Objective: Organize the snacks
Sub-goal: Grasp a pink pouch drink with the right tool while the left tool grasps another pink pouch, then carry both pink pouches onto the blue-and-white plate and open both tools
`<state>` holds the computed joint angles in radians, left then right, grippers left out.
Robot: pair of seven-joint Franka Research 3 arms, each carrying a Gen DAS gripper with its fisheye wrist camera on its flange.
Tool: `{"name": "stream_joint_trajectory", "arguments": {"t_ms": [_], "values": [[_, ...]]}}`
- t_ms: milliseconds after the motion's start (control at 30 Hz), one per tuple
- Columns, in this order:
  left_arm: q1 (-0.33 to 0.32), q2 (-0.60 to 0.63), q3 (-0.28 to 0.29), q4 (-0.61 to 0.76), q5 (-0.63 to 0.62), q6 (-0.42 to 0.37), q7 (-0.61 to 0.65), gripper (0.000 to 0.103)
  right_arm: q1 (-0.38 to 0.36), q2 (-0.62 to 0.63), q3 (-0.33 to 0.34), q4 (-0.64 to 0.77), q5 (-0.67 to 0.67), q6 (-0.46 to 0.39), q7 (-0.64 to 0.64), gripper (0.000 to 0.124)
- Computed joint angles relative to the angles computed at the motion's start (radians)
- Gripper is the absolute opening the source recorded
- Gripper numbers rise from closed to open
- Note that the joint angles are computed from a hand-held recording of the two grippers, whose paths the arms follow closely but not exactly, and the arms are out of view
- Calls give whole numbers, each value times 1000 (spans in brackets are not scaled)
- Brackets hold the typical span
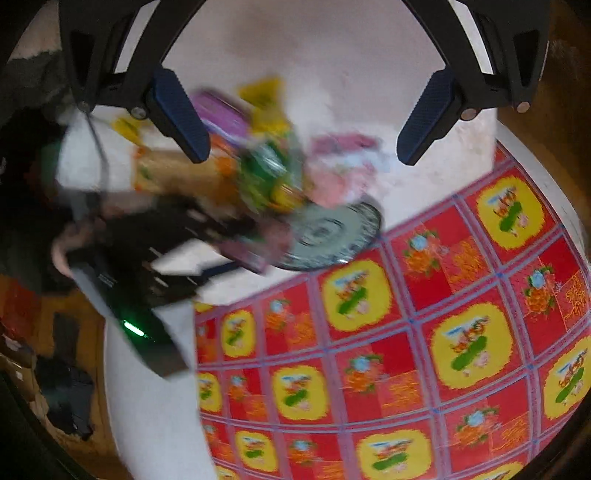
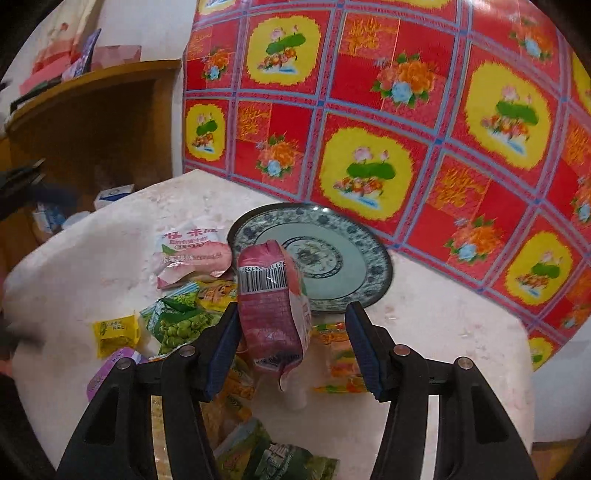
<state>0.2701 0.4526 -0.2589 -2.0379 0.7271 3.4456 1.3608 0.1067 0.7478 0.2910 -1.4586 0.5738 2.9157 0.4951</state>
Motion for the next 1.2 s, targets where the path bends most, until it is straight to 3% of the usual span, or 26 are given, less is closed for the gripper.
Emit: {"name": "stream_joint_trajectory", "arguments": {"t_ms": [100, 167, 233, 333, 433, 567, 667, 767, 967, 1133, 1167, 1200], "values": [[191, 100, -209, 123, 60, -121, -17, 103, -2, 16, -8, 29, -8, -60, 5, 39], [250, 173, -299, 197, 33, -210, 33, 103, -1, 24, -16, 46, -8, -95, 15, 35], [257, 223, -327, 247, 0, -261, 75, 103, -17, 30, -3, 61, 12, -130, 7, 35], [223, 279, -320, 320, -44, -342, 127, 103, -23, 34, -2, 76, 38, -167, -1, 35], [80, 275, -172, 371, -60, -405, 78, 103, -22, 33, -5, 80, 56, -186, -14, 35], [-9, 270, -77, 397, -95, -455, 60, 95, -10, 31, -20, 82, 68, -195, -13, 35], [33, 273, -126, 383, -159, -450, 135, 81, 3, 43, -42, 108, 58, -231, 22, 35], [32, 266, -126, 374, -204, -449, 169, 80, 14, 62, -65, 145, 45, -268, 78, 35], [-29, 228, -47, 328, -260, -369, 174, 78, -29, 73, -25, 165, 90, -312, 59, 33], [-41, 214, -36, 297, -325, -316, 209, 75, -62, 62, 4, 152, 174, -320, -4, 32], [-40, 212, -39, 292, -342, -312, 225, 65, -63, 60, 3, 150, 185, -318, -8, 31], [-68, 204, -7, 286, -345, -301, 215, 64, -64, 56, 3, 145, 196, -315, -15, 31]]}}
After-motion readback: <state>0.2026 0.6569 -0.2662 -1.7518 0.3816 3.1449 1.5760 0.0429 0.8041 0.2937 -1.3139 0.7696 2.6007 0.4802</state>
